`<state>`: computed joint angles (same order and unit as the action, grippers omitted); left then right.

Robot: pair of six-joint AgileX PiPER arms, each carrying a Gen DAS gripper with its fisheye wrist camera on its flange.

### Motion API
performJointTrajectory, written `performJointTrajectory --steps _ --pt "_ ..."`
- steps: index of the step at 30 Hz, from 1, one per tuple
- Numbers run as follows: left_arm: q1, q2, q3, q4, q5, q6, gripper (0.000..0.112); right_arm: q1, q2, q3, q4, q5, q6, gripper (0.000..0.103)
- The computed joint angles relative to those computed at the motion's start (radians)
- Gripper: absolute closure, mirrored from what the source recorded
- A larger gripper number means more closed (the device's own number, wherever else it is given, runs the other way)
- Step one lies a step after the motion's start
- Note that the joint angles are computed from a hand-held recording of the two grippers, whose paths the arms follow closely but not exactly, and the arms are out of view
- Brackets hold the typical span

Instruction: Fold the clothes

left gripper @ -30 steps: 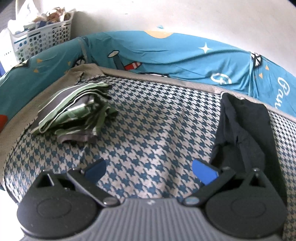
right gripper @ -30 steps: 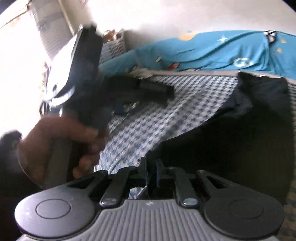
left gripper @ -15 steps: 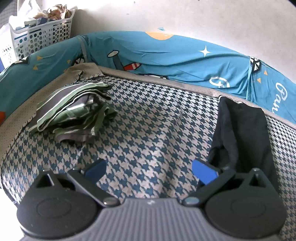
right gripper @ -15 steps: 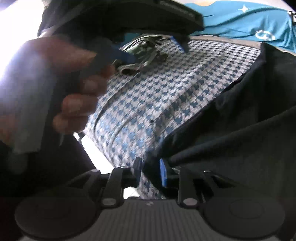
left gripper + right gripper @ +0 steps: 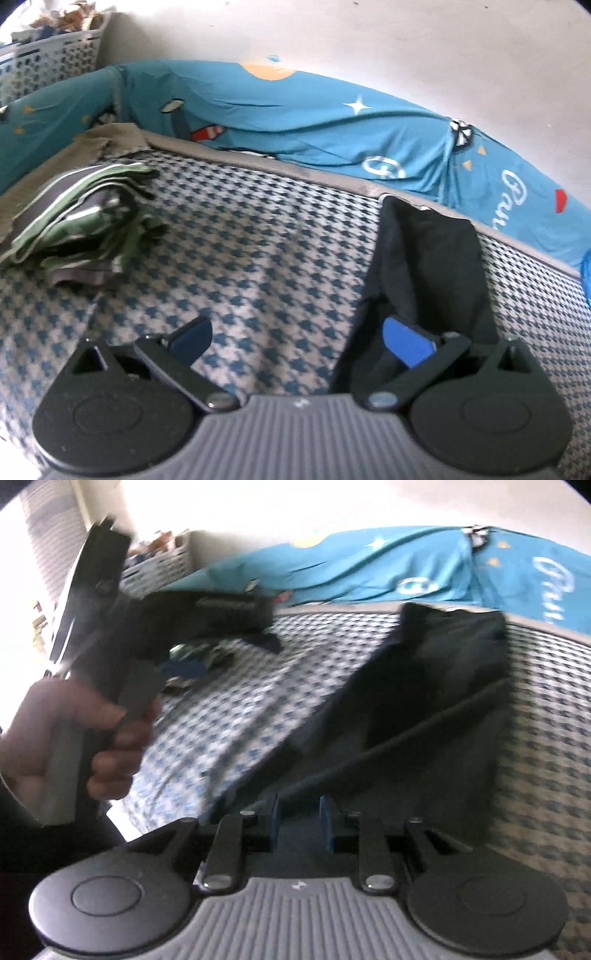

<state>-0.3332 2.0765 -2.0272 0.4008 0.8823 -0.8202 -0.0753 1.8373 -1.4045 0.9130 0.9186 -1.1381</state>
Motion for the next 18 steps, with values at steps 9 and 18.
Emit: performJointTrajectory --steps 9,18 --pt "0.01 0.133 -0.172 -0.16 -0.014 0.196 0.01 -0.109 0.03 -0.017 -0.069 -0.061 0.111 0.071" --pt "-0.011 0.291 -0.427 -0.25 0.069 0.351 0.01 -0.17 0.078 -0.047 -0.086 -0.072 0.178 0.071"
